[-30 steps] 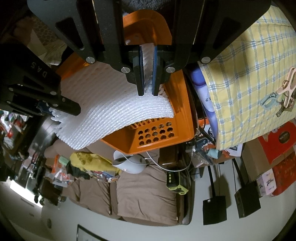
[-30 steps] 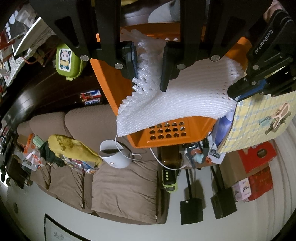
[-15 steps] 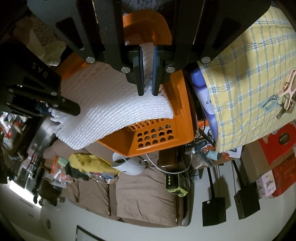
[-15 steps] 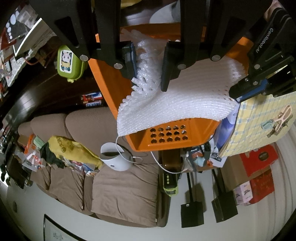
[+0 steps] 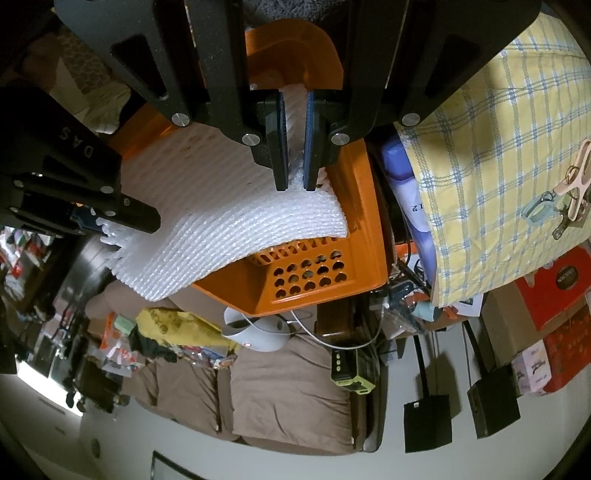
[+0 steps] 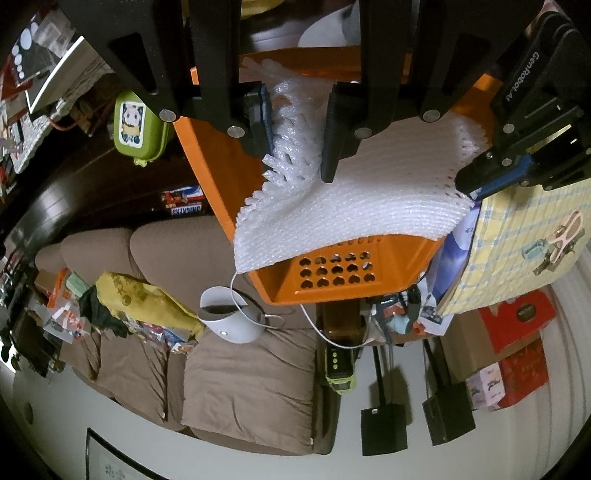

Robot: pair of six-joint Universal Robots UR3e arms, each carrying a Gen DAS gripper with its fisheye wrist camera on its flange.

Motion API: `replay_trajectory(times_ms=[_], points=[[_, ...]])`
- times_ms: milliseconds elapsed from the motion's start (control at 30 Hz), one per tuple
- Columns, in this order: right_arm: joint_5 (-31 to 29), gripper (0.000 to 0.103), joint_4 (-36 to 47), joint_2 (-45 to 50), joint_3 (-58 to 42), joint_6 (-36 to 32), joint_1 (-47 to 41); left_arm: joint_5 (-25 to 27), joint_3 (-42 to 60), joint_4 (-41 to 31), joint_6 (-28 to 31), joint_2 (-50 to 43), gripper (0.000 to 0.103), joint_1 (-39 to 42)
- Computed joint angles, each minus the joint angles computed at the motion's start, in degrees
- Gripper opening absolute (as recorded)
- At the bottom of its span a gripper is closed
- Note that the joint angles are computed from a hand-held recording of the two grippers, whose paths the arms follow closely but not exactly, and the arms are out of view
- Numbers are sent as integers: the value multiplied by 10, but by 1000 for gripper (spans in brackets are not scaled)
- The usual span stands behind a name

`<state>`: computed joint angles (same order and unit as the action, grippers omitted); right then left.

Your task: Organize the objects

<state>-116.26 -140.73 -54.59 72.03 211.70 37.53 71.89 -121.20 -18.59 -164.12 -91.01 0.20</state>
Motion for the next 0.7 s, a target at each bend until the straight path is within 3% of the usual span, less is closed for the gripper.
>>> replay_trajectory(times_ms=[700], points=[[10,22,8,0,1,0,-4,2,-2,4,-1,-4,7,-2]])
